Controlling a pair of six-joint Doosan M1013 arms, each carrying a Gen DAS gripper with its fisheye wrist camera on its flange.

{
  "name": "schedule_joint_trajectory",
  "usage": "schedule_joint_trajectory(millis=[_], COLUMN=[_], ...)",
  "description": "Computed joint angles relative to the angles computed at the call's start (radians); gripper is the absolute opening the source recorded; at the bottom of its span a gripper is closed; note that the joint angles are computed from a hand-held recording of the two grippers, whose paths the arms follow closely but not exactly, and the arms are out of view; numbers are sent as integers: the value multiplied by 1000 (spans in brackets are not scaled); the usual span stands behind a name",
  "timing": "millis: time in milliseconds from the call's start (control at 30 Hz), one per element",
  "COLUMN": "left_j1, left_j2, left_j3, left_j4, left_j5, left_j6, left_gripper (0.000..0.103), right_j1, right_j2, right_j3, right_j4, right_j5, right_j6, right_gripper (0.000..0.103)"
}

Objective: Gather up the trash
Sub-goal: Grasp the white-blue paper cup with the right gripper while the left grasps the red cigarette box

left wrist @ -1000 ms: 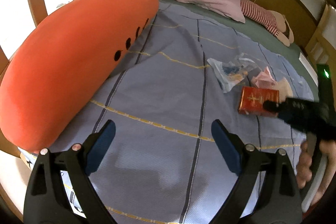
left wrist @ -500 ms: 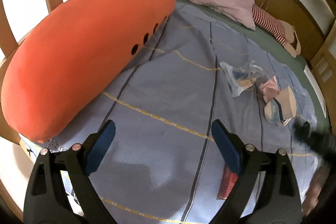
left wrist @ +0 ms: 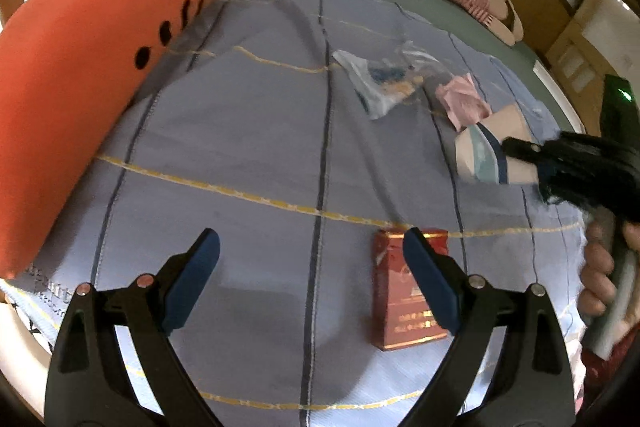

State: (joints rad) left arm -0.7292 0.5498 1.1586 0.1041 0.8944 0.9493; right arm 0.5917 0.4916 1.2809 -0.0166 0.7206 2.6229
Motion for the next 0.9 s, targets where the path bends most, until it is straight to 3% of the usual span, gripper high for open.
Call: schedule_joint_trajectory(millis=[67,100,167,233,333,433,600,833,900], left_j1=[1,2,6,4,-4,-14,-4,-2,-2], left_j2=[4,6,12,21,31,44,40,40,39], left_j3=[-3,-4,-10,-21,-35,-53,-42,-42,-40], left_j4=[-30,-44,-83,-89,-84,-81,-69,-80,-91], left_j5=[1,3,14,32,48,70,62,60,56], left_j6=[35,45,69,76,97,120,53,70,86], left_gripper=[92,92,92,92,92,92,92,92,92], right_j1=[-5,-4,8,25,41,41,45,67,67], right_j2=[-20,-26,-23,-26,-35,-38,9,100,109], right_j3=[33,42,27,26,36,43,-11,-147,-152], right_j4=[101,106,25,-89,-191,-203,-177,-233,-225], right_j5=[-8,34,176,262,311,288,301,490,497], right_j6=[-53,-56,-33,29,92,97,26,-12,-22], right_gripper=[30,34,51,68,77,91,94,94,82])
